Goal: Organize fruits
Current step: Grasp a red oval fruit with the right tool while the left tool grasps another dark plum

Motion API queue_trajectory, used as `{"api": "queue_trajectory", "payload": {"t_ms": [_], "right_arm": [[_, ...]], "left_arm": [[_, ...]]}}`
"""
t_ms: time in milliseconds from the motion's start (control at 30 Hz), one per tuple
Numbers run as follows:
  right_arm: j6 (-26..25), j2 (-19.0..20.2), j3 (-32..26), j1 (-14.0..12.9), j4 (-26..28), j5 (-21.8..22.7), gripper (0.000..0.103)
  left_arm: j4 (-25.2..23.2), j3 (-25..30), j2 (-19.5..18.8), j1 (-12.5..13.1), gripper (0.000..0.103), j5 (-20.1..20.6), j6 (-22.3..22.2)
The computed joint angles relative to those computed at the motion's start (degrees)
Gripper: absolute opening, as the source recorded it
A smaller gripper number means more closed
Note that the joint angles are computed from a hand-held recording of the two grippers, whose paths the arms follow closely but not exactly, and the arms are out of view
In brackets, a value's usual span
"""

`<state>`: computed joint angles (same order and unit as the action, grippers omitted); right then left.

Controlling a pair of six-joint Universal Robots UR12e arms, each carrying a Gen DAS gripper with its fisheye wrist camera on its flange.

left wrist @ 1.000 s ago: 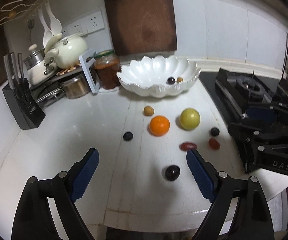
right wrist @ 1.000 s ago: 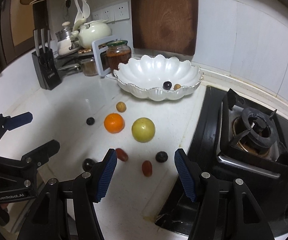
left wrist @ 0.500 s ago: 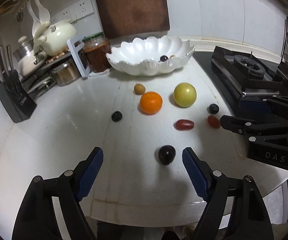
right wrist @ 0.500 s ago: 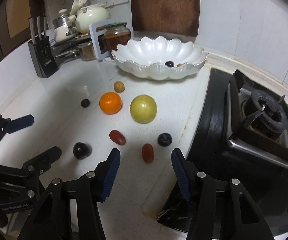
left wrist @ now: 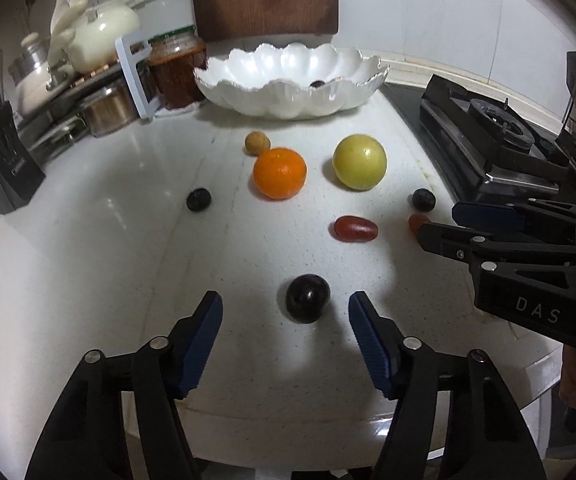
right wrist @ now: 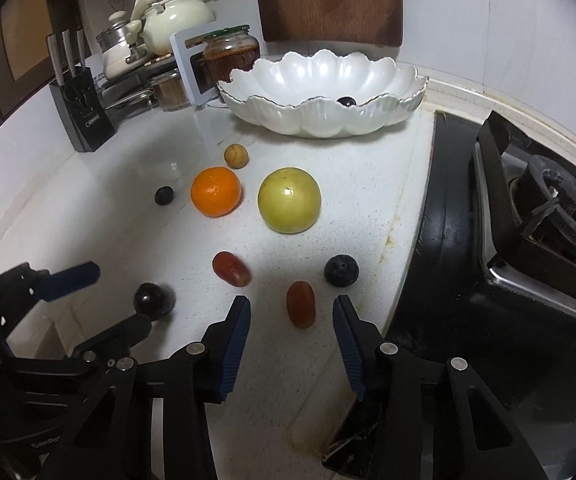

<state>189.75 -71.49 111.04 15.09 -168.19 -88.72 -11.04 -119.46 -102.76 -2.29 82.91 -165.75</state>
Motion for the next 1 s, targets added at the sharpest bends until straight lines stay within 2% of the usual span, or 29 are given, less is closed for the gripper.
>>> {"api": "queue_trajectory", "payload": {"t_ms": [200,467,567,667,733,767,800,1000], "right_arm": [[-0.2,0.7,-0.5,-0.1,0.9,0.7,0.037],[0.2,1.4,-1.0,-0.5,1.1,1.3,0.037],[0.4,1.6,-1.2,-0.7,1.4,1.8,0.033],[0.4,1.8,-1.3,-0.7,1.4,1.7,0.032],[0.3,1.9,-1.4,-0.8,1.4,1.8,0.032],[0.4,1.9,-1.4,-0.8,1.3,1.8,0.028],[0.3,1.9,-1.4,-0.8,1.4,2.0,0.023],[0.2,1.9,-1.4,-1.0,1.3,2.2,0.018]], "left_arm": [[-1.9,0.5,-0.5,0.2,0.055,-0.6,-0.9],[-3.4,1.4,-1.2,0.3,0.046,-1.7,-1.5],[-4.4,1.8,-1.4,0.4,0.039,-2.5,-1.7],[-5.1,2.1,-1.6,0.6,0.035,-3.2,-2.1],[-5.7,2.3,-1.7,0.8,0.028,-4.2,-2.2],[-5.8,2.3,-1.7,0.8,0.027,-4.7,-2.2],[-5.8,2.4,-1.7,0.8,0.027,-4.6,-2.2],[-5.8,2.6,-1.9,0.8,0.026,-4.9,-2.8]]}}
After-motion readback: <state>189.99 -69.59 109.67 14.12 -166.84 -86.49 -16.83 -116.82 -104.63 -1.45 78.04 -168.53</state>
